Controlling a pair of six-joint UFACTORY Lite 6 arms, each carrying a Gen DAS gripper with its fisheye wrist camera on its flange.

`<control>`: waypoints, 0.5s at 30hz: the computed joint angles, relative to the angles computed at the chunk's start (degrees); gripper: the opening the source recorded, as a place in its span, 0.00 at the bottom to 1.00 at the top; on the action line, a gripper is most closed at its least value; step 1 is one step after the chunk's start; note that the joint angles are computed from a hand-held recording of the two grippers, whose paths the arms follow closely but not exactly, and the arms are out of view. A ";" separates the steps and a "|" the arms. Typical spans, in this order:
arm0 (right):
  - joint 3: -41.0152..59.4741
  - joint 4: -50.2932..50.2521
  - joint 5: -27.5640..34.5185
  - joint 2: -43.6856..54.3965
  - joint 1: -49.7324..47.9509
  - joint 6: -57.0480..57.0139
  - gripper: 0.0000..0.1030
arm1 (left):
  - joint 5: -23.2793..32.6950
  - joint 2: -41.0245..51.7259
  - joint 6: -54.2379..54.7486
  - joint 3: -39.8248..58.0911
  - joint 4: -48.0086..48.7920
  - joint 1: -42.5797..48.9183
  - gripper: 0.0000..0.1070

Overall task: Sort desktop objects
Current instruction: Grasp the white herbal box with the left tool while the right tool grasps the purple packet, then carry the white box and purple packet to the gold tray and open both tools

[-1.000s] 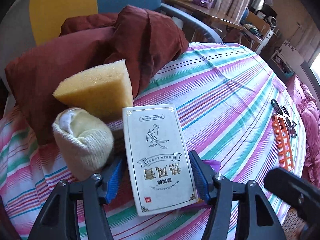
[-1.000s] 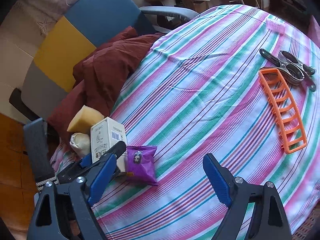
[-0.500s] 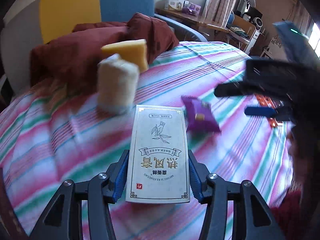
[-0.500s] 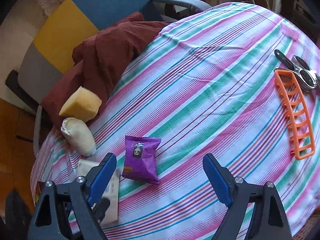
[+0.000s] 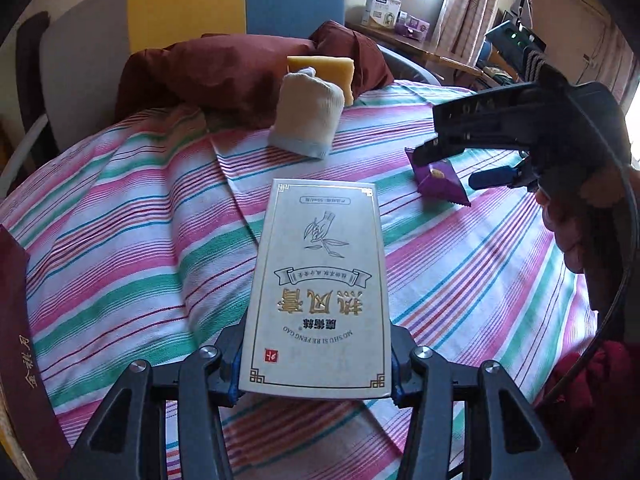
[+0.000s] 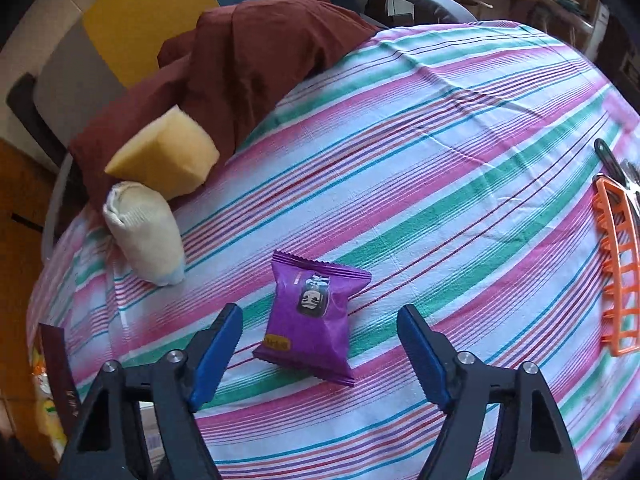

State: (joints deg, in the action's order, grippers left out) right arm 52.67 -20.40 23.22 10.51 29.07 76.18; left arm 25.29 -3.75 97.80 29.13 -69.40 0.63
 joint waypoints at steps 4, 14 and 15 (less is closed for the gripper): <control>1.06 1.56 0.37 1.60 -0.16 -2.19 0.70 | 0.04 0.62 2.66 -0.78 -2.58 0.53 0.49; 7.21 -0.72 5.77 7.26 2.38 -3.91 0.54 | 0.62 2.61 3.56 0.23 -3.48 0.95 0.50; 8.42 -1.77 7.54 8.21 3.14 -3.81 0.48 | 1.01 2.82 3.62 0.38 -3.32 1.14 0.50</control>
State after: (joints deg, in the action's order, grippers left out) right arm 61.09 -22.17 30.76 18.72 32.21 72.38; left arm 26.30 -0.93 101.42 29.50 -72.71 1.77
